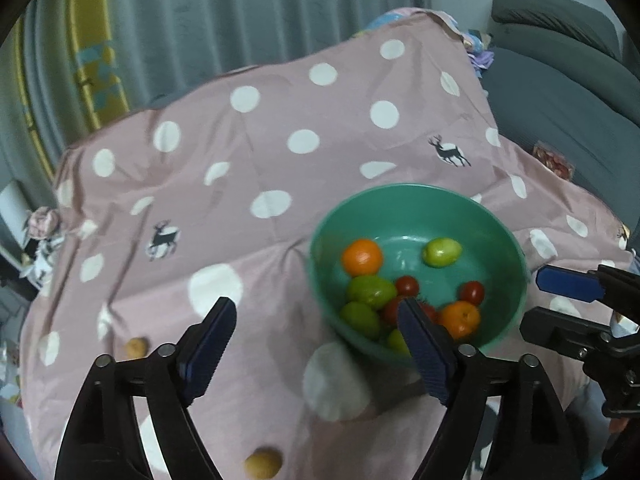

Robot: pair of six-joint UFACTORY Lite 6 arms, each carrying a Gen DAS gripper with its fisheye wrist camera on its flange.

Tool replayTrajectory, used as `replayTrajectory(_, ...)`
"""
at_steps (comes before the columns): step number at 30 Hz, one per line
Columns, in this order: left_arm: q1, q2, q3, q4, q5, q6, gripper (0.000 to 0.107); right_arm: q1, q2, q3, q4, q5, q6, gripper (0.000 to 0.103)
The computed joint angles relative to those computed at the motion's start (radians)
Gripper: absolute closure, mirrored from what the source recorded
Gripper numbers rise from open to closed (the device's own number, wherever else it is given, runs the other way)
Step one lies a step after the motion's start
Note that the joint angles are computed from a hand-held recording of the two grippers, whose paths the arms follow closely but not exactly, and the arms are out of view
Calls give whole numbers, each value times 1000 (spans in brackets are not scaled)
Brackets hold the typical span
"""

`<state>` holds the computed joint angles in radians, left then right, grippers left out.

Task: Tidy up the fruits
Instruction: 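Move both grippers back over the small yellow fruits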

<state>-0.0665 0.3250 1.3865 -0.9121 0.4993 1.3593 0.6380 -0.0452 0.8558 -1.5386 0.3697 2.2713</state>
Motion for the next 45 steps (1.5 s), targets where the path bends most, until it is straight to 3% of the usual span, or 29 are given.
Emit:
replayTrajectory(8, 108, -131, -160, -130, -42, 183, 12, 89, 77, 106, 95, 8, -119, 36)
replayTrajectory(11, 156, -155, -186, -157, -30, 228, 11, 112, 113, 153, 126, 14, -161, 29)
replayTrajectory(17, 229, -163, -194, -193, -9, 268, 9, 140, 185, 258, 231, 18, -295, 28)
replayTrajectory(27, 299, -94, -144, -206, 58, 283, 8, 168, 308, 434, 410, 40, -524, 27)
replayTrajectory(45, 348, 128, 30, -111, 96, 167, 8, 136, 567, 724, 769, 32, -921, 27)
